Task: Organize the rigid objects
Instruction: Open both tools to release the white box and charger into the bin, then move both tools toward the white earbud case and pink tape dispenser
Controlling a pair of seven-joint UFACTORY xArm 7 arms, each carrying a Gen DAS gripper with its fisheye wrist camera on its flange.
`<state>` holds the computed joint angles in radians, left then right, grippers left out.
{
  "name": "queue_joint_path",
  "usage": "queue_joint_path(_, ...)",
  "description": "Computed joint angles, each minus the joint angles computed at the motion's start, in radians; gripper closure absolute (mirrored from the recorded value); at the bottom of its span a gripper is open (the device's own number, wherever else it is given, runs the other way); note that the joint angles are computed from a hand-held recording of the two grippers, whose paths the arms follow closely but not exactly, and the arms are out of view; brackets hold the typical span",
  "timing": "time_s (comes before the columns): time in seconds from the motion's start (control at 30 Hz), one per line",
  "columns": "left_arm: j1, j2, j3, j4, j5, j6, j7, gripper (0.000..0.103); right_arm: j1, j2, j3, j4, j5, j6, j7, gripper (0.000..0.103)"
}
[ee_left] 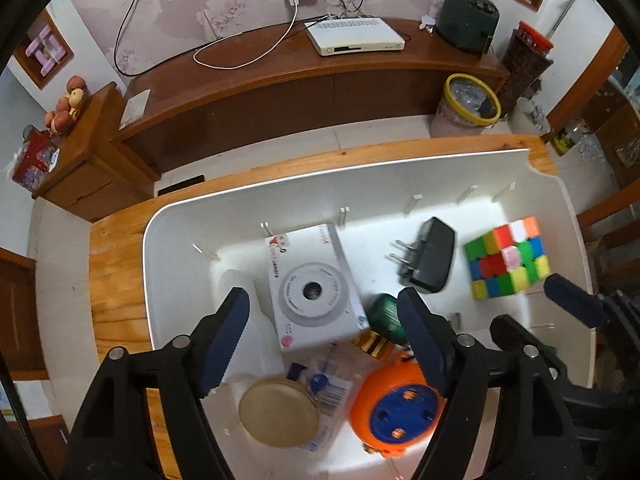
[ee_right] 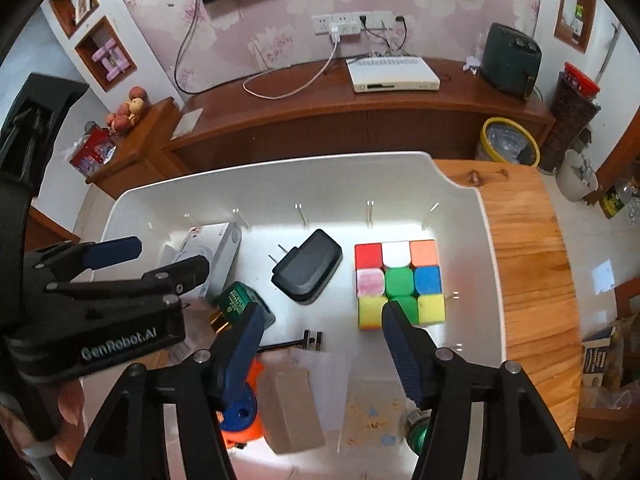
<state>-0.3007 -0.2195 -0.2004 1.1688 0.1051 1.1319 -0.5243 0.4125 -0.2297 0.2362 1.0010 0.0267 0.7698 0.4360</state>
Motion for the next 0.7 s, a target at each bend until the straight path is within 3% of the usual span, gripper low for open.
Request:
queue_joint_path(0.27, -0.012, -0.092, -0.022, 0.010, 0.001, 0.020, -0.007, 0.024, 0.010, -0.148, 0.016, -0.079, -0.015, -0.014, 0.010, 0.041)
queue_joint_path(0.57, -0.010, -0.239, -0.057, 0.034, -0.015, 0.050, -0.010, 0.024, 0.026, -0.393, -0.001, -0.184, 0.056, -0.010, -0.012, 0.041)
queue_joint_path(0.7, -0.010, -0.332, -0.076, 0.028, -0.036, 0.060, -0.026, 0.024, 0.018, -0.520, 0.000, -0.232, 0.066, 0.023, -0.010, 0.035)
